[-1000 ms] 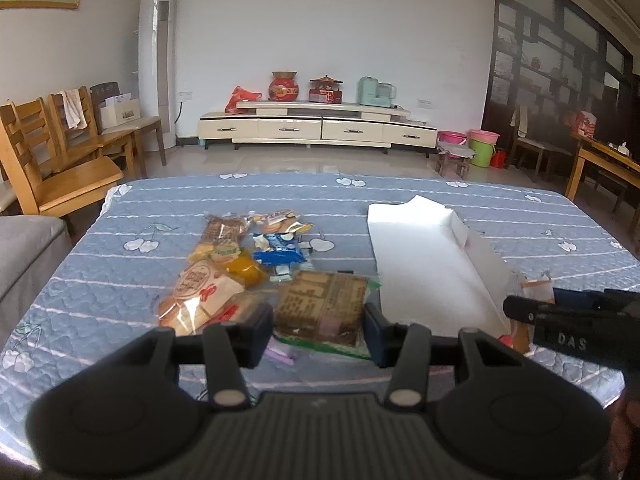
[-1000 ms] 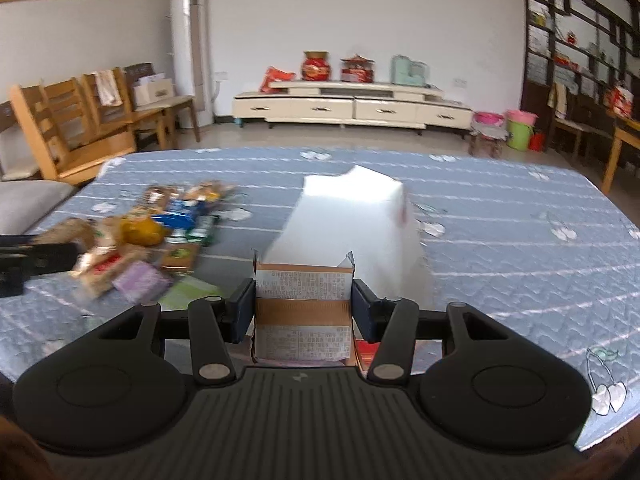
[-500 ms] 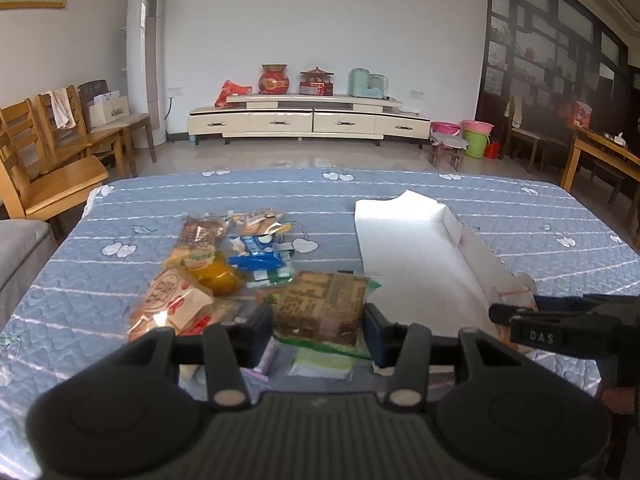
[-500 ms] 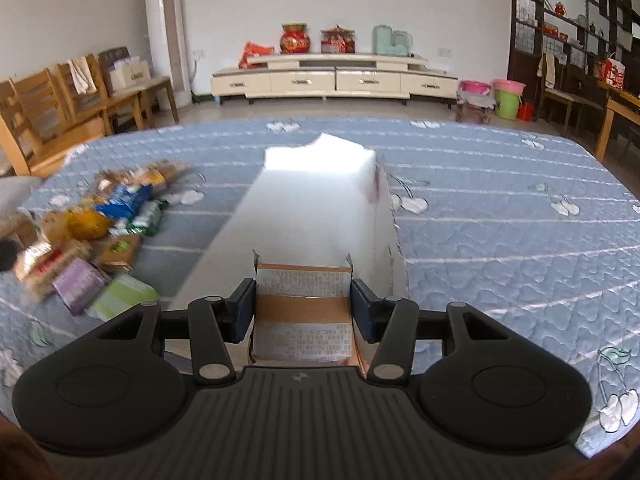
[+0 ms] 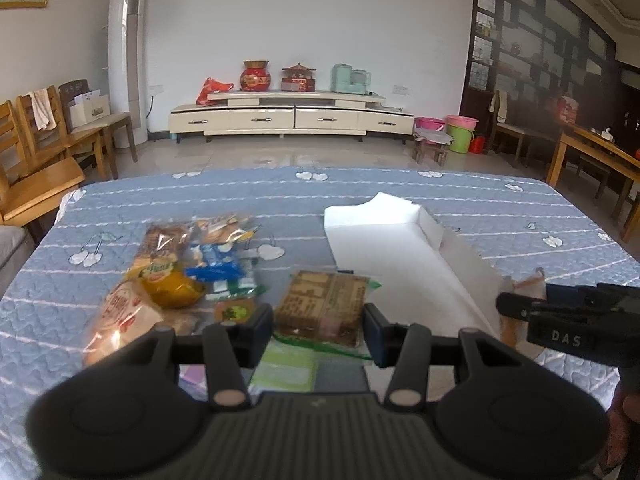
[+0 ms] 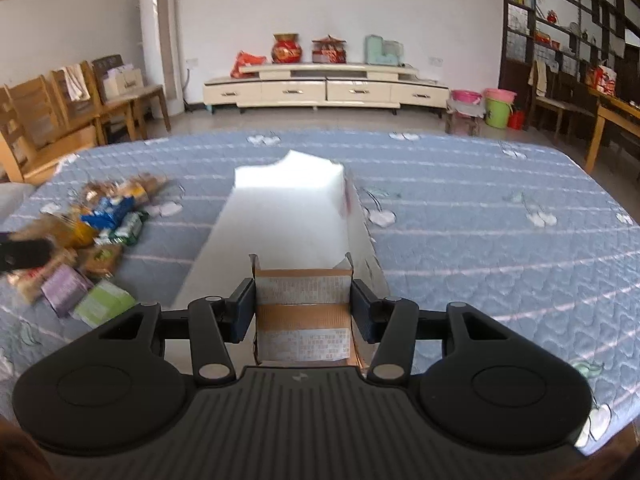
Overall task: Organize snacks
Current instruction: 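Carry the box in the right tool while the left tool carries the cake packet toward the white tray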
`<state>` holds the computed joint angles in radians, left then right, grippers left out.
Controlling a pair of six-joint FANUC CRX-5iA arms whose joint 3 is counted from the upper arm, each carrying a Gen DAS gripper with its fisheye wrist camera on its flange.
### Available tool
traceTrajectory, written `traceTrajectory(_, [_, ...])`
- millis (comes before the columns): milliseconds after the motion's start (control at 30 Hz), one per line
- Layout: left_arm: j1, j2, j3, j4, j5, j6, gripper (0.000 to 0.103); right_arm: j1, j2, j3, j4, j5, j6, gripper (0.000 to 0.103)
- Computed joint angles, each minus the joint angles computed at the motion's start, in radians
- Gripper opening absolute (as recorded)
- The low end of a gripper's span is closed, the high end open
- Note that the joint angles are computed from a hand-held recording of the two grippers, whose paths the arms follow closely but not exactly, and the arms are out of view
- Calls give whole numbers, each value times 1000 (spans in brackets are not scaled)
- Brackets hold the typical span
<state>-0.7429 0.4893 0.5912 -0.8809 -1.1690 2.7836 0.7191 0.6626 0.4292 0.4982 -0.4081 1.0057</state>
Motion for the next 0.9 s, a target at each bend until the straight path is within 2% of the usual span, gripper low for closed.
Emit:
traceTrajectory(133, [1,17,33,-2,5,-18,47,1,3,24,-34,11,38,62])
traceTrajectory(600, [16,90,153,19,9,-96,47,-11,3,37,-26,41,43,62])
traceTrajectory(900, [32,138,216,47,3,-142,47,-21,57,137,-104,-8,112,62])
